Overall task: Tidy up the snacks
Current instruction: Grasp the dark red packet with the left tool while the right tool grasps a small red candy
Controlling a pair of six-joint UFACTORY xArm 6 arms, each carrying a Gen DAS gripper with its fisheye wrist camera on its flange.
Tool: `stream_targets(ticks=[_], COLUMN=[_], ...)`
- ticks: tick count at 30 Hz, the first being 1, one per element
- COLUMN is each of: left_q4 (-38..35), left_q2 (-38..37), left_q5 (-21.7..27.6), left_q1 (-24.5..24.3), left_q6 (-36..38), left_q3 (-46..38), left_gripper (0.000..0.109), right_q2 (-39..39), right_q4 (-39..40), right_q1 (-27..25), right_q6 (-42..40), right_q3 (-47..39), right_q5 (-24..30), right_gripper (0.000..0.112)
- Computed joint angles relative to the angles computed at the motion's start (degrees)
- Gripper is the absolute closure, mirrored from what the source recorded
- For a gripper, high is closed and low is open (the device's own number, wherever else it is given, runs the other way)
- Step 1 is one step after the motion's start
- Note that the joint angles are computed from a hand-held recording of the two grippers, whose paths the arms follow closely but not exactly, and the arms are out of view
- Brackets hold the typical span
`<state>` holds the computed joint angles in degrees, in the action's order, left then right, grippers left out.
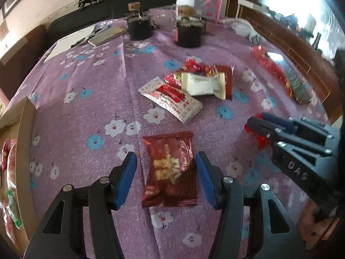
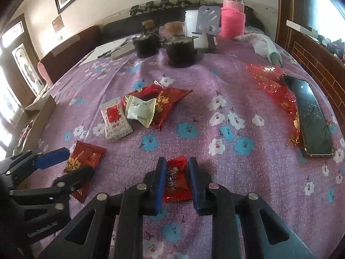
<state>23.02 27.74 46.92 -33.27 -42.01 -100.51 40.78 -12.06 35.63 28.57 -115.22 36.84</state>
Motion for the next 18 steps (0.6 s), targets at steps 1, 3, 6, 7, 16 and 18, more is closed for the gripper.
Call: stream_targets(ticks=[1,3,6,7,16,18], left_q4=[-0.23,-0.04,-1.19,-1.08,-1.78,-2.09], left_q2=[0.25,-0.59,-1.90,-2.64,-11.57,-14.25], left_q5=[0.03,-1.78,-3.03,-3.67,-9.57,-11.29], left_q1=[-0.05,0.00,0.14,0.12,0.32,0.65], left_q6=[0.68,1.04,1.19,0.88,-2.11,-3.02], left_q3=[-0.08,1.39,3.07,4.01,13.95,17.22], left_gripper=[0.056,0.070,0.072,0.072,0.072,0.072], right_q2=[0.20,0.27,0.15,-0.09,-1.90,-2.99], right_q4=[-0.04,0.96,0.95,1.20,2.82,8.73], right_q1=[0.03,0.06,0.08,0.03,-0.67,-1.27], right_q6=[-0.23,-1.13,-1.88,-2.23,-1.99,-4.65], right_q3=[-0.39,-0.52,-0.54,-0.24,2.92,5.25], right_q5=[0.30,0.29,0.88,0.87,-1.63,-4.93], right_gripper=[0.088,0.082,0.082,0.082,0.095,0.098])
